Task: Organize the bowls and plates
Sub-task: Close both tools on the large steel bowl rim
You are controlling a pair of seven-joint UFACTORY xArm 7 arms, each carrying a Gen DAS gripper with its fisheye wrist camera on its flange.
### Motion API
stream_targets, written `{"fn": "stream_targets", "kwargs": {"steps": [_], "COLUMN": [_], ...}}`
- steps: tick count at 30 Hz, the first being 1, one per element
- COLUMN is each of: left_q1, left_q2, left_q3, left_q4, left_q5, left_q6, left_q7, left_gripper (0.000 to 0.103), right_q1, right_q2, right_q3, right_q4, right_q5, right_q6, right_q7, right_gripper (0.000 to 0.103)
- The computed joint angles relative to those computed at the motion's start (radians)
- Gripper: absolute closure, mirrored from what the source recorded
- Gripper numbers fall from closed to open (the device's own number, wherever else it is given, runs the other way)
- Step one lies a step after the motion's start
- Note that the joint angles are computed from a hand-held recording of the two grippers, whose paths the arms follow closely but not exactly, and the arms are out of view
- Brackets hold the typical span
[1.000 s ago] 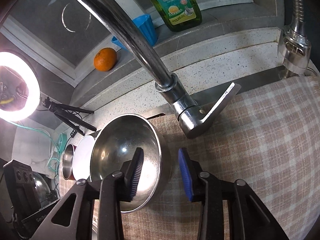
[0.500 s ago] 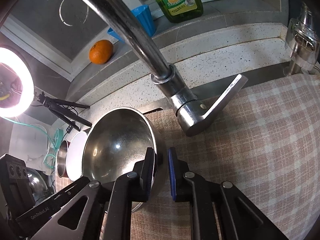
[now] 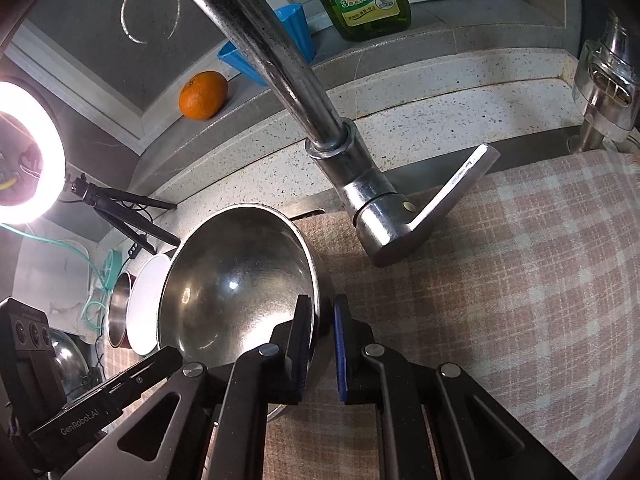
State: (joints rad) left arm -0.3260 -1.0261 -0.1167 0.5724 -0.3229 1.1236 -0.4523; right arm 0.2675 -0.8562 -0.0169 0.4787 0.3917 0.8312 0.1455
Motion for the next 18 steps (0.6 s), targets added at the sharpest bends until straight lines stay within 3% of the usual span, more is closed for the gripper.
{"fn": "stream_targets", "kwargs": {"steps": [18], "left_q1": [-0.038], "left_q2": [-0.056], "left_q3": [-0.004], "left_q4": [0.005], "left_q5": [-0.034], "left_q6": [0.067], "left_q7": [0.007], "left_gripper": [0.087], "right_q1": [-0.034], "right_q2": [-0.201], "right_q3": [0.017], "right_q4": [-0.059], "right_q5": [-0.056], "right_q6": [0.122], "right_q7": [0.069], "right_gripper": [0.093]}}
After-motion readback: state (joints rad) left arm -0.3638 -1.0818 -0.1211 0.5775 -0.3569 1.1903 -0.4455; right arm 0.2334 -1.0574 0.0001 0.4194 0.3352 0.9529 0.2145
